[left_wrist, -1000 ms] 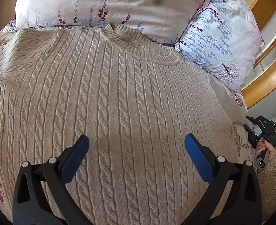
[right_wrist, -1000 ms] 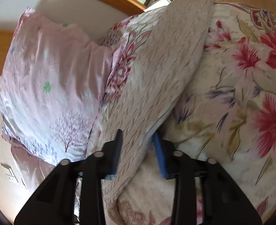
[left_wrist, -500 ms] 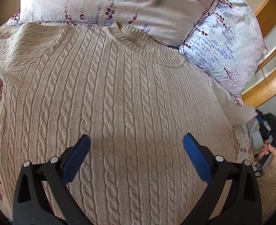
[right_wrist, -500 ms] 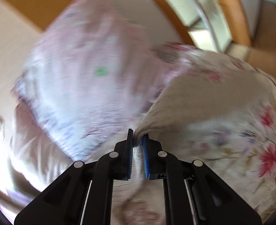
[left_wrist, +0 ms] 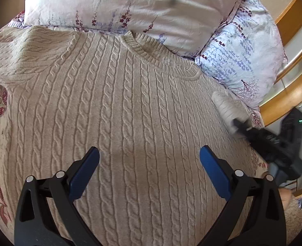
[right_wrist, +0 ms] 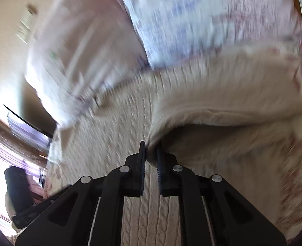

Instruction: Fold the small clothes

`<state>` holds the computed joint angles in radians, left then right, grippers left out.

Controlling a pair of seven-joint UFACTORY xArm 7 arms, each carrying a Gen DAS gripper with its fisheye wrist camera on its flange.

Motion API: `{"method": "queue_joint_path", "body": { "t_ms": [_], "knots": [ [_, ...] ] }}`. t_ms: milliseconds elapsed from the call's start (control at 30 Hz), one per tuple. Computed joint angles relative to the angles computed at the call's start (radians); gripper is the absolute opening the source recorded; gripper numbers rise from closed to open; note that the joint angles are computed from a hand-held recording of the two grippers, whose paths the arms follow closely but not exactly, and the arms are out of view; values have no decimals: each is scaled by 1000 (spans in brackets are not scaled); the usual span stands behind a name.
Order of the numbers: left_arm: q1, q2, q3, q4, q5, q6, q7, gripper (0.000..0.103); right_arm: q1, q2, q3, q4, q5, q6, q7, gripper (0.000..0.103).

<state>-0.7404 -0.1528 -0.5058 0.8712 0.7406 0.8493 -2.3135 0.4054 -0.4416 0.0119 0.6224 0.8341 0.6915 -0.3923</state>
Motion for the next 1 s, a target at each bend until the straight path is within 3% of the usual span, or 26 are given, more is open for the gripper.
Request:
{"method": "queue_joint_path", "body": {
  "t_ms": [67, 200, 367, 467, 533, 600, 733, 833, 900, 1000],
  "knots": [
    [-3, -13, -3, -7, -1, 2, 3, 98, -8, -5, -7, -6, 6, 27, 35, 15],
    [8, -31, -2, -26, 1, -27, 10, 98, -41, -17, -44, -3, 62, 35, 65, 42],
    [35, -46, 0, -40, 7, -67, 29, 95, -100, 2, -53, 3, 78, -33, 163, 42],
    [51, -55, 2, -50, 1, -86, 42, 93, -116, 36, -39, 9, 73, -116, 206, 41],
    [62, -74, 5, -69, -4, -107, 41, 91, -128, 45, -34, 11, 49, -164, 234, 20],
    [78, -95, 2, -89, -7, -128, 34, 89, -132, 67, -2, 28, -19, -209, 283, 12],
    [125, -184, -19, -163, 1, -184, -23, 85, -49, 41, 25, 46, -86, -294, 235, 10],
    [180, -268, -58, -226, 24, -236, -102, 85, 74, 40, 35, 84, -89, -320, 138, 9],
    [218, -317, -87, -261, 30, -268, -150, 85, 161, 68, 44, 122, -91, -252, 64, 10],
    [273, -372, -115, -315, 25, -346, -201, 85, 199, 138, 80, 166, -109, -78, 29, 24]
  ]
}}
